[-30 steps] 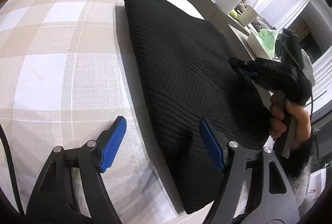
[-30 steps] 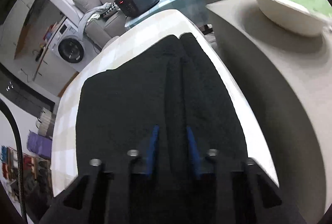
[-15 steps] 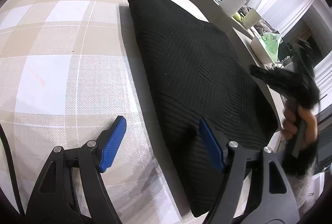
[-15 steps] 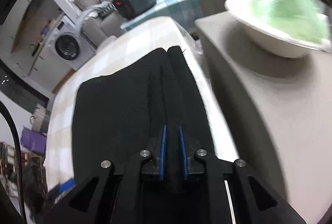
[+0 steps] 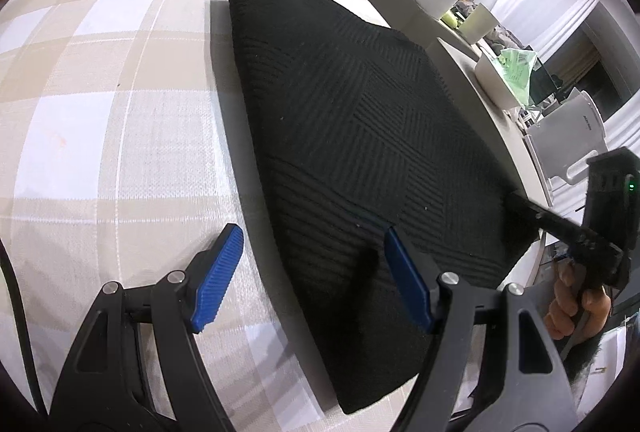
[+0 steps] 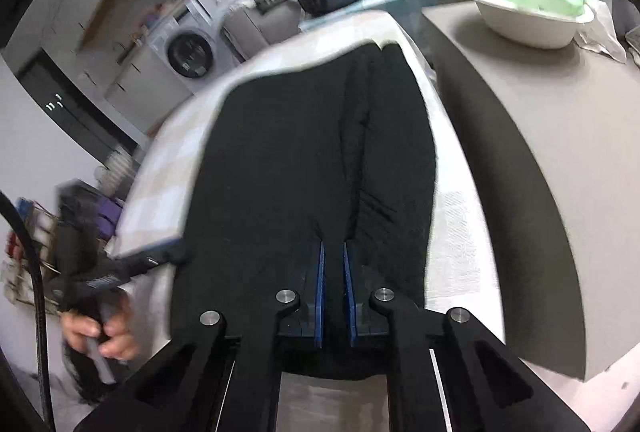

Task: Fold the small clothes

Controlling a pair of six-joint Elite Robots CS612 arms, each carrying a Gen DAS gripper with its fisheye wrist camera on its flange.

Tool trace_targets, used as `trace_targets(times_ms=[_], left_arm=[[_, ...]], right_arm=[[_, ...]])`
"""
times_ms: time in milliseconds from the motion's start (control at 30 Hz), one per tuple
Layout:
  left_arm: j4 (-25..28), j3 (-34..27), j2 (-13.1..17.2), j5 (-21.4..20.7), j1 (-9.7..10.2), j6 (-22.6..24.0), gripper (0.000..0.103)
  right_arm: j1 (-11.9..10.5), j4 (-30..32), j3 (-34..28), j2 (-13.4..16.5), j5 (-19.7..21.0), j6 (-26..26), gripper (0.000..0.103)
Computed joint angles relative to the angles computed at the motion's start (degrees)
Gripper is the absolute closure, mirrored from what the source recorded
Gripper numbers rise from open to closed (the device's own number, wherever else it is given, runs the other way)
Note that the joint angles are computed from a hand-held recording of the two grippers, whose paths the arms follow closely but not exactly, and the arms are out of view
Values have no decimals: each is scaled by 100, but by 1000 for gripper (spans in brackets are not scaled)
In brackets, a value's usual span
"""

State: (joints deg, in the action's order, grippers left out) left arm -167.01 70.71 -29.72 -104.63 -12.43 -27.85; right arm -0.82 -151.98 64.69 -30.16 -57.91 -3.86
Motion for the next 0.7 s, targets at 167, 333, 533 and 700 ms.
trace_targets(times_ms=[167, 333, 533, 700], left_arm=[[-142, 46, 6, -76, 12, -104, 33], [-221, -215, 165, -99, 30, -415, 33], [-79, -484, 312, 30, 41, -611, 87], [-334, -430, 328, -2, 82, -619, 91]], right_arm=[[-7, 351, -25, 57, -367, 121, 91], [-53, -735, 89, 104, -409, 951, 51], [-14, -147, -531, 454, -597, 1023, 52], [75, 86, -803, 616, -479, 802, 89]])
